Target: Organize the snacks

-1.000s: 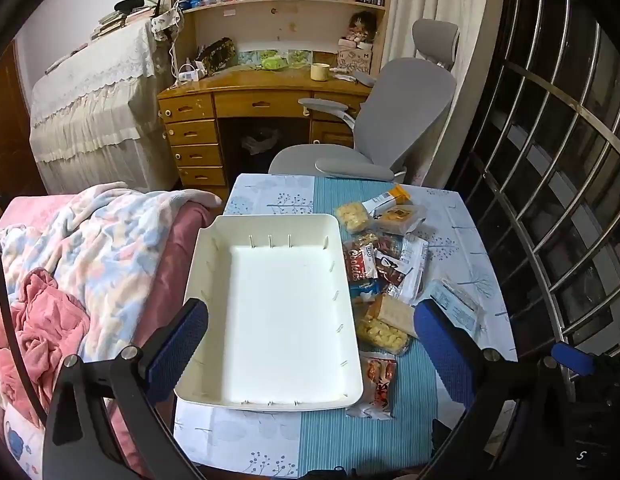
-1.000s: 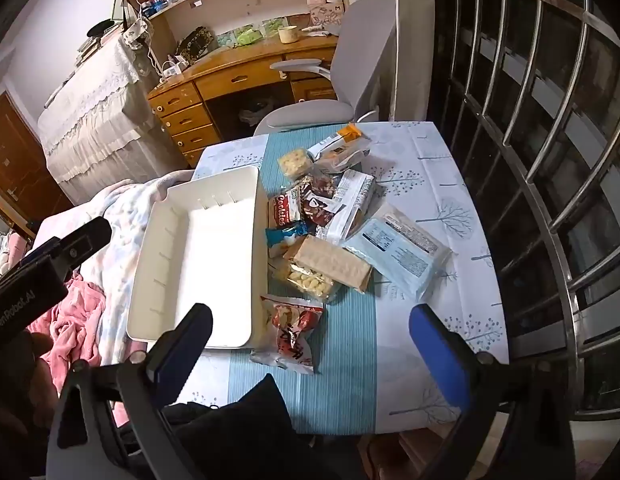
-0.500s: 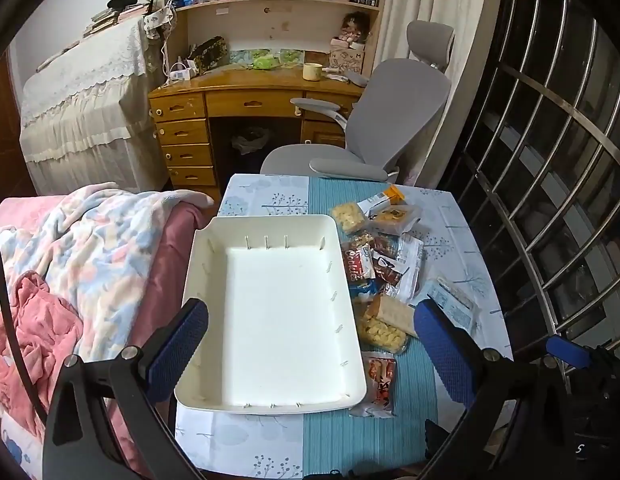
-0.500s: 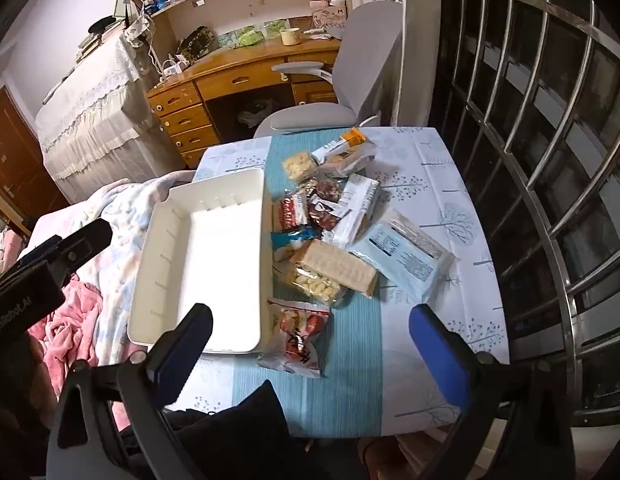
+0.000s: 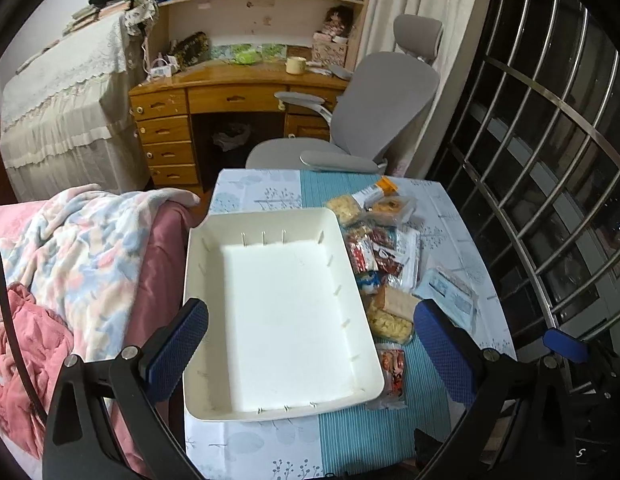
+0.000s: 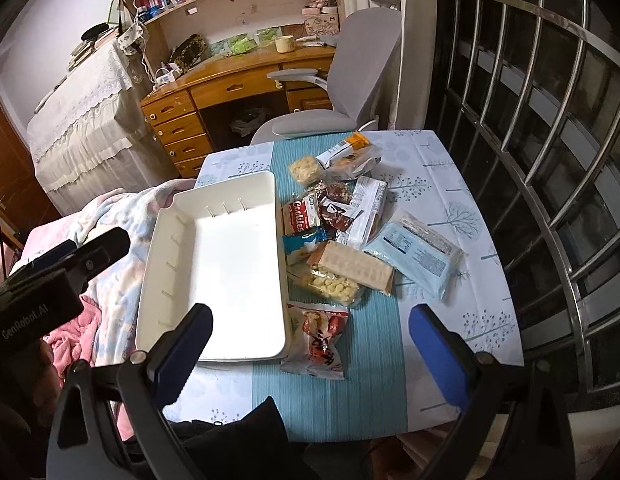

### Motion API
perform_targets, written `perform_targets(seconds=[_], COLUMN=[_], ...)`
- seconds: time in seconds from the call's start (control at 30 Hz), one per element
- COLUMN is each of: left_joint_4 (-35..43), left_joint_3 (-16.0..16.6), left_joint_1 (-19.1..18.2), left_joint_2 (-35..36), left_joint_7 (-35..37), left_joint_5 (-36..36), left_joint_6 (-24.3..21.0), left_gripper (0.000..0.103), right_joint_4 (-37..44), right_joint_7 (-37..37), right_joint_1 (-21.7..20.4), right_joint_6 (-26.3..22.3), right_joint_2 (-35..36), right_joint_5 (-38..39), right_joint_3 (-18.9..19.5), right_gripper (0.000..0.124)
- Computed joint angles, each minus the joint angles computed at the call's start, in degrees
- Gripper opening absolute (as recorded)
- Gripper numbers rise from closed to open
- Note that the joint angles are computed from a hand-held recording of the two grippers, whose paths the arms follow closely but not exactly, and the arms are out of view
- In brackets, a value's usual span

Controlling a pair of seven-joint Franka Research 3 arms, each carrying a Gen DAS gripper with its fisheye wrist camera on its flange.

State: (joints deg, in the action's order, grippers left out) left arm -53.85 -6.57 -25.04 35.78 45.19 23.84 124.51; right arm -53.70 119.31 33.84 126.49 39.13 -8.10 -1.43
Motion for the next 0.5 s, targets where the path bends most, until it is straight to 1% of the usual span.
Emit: perform_targets(seconds=[0.13,0.3,0.43,0.5], left_joint_4=[-1.6,-1.5,1.7,6.5], left_joint_3=[-0.3,-0.3,0.3,0.9], left_joint_1=[0.5,0.5,-0.6,-1.8], left_joint_2=[-0.8,-0.5,1.5,4.2], left_joint_7=[0.7,0.3,-1.2,-1.9], left_joint_5=[-0.2,-0.5,-0.1,0.4], left_joint_6=[1.6,1.6,-0.2,-2.8], left_gripper=[0.102,0.102,0.102,0.102], right_joint_4=[-0.5,0.1,0.7,0.7], right_joint_7=[0.7,-1.1,-4.2,-6.2], right_joint_1=[0.5,0.0,-1.3,-2.3], right_joint_6=[1.2,2.2,2.7,3.4], right_joint_2=[-0.1,0.5,1.1,1.2], right_joint_5=[-0.9,-0.5,1.1,2.2], right_joint_3=[-0.4,0.0,0.7,1.1], right_gripper=[0.099,0.099,0.099,0.099])
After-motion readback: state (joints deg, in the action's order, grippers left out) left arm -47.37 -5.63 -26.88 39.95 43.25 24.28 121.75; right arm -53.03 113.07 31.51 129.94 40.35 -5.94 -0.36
